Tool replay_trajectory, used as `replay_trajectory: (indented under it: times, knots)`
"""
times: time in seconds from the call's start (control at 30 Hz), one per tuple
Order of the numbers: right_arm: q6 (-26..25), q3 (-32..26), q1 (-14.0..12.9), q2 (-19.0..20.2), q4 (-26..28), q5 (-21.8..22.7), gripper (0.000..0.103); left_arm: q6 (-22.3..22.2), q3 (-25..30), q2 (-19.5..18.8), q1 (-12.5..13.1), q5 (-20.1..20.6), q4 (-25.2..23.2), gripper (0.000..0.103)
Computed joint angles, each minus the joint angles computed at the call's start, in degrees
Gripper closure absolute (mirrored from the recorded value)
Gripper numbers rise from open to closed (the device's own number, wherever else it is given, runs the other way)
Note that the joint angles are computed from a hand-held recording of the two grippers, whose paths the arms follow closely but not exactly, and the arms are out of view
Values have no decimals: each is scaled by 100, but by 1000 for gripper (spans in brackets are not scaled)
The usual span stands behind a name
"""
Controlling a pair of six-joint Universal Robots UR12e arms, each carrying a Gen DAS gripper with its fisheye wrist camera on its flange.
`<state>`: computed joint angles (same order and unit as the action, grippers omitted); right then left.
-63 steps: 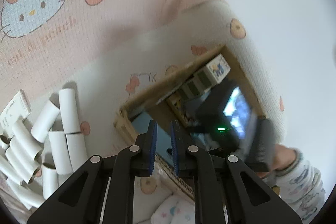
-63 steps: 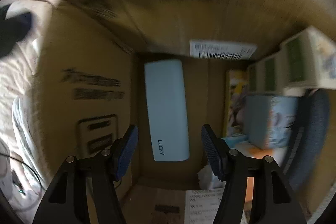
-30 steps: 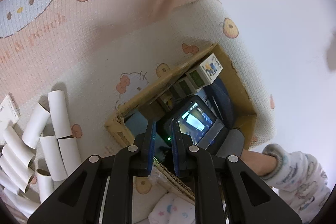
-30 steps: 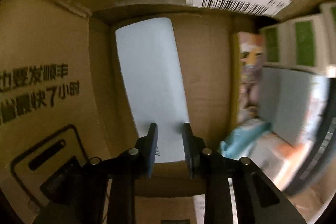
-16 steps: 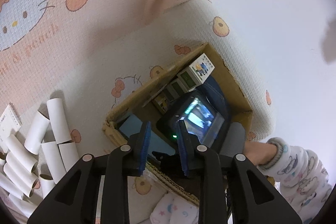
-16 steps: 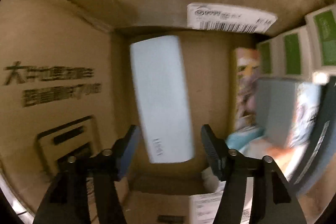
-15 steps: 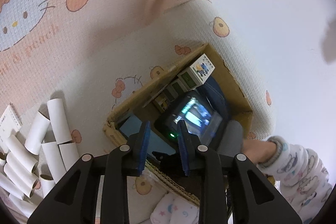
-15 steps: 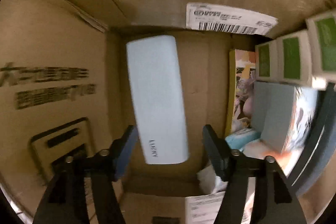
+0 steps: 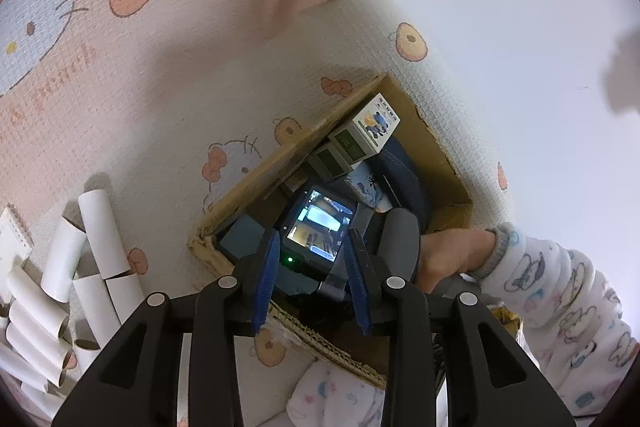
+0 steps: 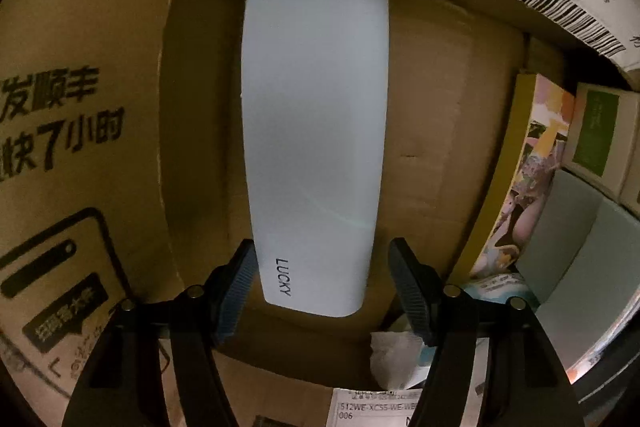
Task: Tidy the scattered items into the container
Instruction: 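Lower the light blue case into the box with the right gripper, then tilt the light blue case upright beside the denim pencil case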
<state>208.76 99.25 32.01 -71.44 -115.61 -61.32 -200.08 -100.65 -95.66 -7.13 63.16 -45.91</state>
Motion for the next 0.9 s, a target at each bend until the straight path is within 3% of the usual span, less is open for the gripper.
replay_trajectory:
  times: [0.17, 0.27, 0.43, 0.57, 0.77, 0.9]
  knots:
    - [758, -118, 69, -48, 107, -601, 39, 32, 30, -28, -33, 31, -80, 66]
    - [829, -261, 155, -17, 59, -1104, 38, 26, 17, -17, -39, 35, -103, 66]
    - [1465, -20, 6, -20, -353, -618, 41, -18, 16, 11, -45, 161, -196, 66]
    - [1714, -137, 23, -58, -118, -755, 43, -90, 56, 29, -56, 372, -347, 66]
    - [2540, 374, -177, -513, -1131, -81, 44, -259, 165, 58, -138, 710, -581, 65]
    - [2894, 511, -187, -864, -1354, -245, 44, -262, 297, 23, -305, 988, -725, 58]
